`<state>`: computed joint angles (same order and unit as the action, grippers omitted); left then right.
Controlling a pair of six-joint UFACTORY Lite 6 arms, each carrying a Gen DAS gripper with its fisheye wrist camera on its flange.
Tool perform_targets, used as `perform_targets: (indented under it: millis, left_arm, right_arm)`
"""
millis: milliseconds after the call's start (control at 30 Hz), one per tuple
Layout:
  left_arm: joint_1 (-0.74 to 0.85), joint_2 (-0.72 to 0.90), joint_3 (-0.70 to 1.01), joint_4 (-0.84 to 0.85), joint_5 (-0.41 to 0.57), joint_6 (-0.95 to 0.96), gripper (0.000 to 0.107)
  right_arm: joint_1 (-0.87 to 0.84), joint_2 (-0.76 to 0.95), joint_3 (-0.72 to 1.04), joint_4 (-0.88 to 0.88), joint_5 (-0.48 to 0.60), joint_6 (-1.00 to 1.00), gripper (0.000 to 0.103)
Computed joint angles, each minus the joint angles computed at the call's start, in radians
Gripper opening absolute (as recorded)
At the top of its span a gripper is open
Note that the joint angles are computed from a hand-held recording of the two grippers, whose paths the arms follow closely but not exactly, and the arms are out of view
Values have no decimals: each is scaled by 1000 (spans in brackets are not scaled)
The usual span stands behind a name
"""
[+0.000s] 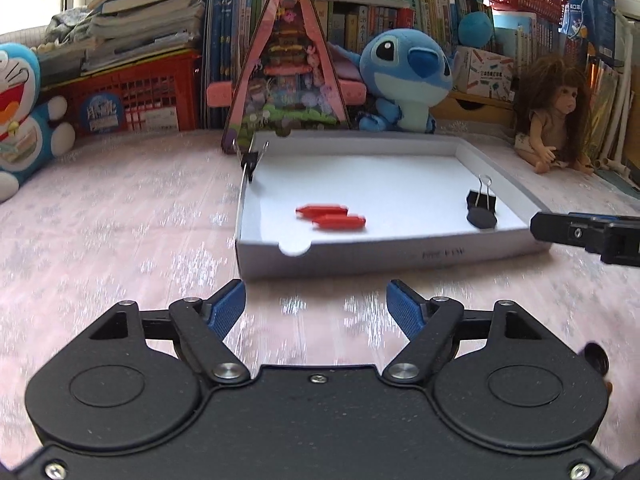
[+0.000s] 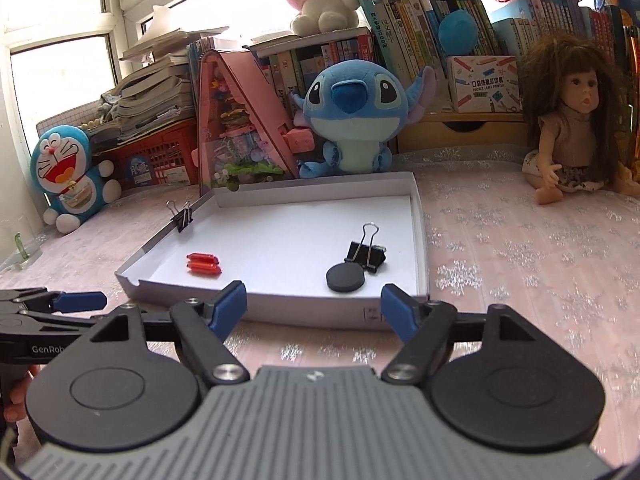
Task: Organize rigid objects
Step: 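Withdraw both open tools from the tray toward the remaining items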
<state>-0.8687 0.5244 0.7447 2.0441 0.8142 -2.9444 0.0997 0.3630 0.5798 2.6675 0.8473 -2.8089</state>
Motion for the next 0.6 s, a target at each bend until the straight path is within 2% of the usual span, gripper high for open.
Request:
perform_targets:
  millis: [167,367,600]
  left_arm:
    - [-103,5,-77,-80,33,-29,76]
    - [-191,2,-126,-141,86,-63,75]
    - [-260,-47,-186,-180,133,-95,75]
  right_arm:
    - [-28,-56,-112,-16,46,-45,85]
    - [-31,-121,-258,53,122,-167,85]
    - [-57,-161,-345,41,148,-203,86]
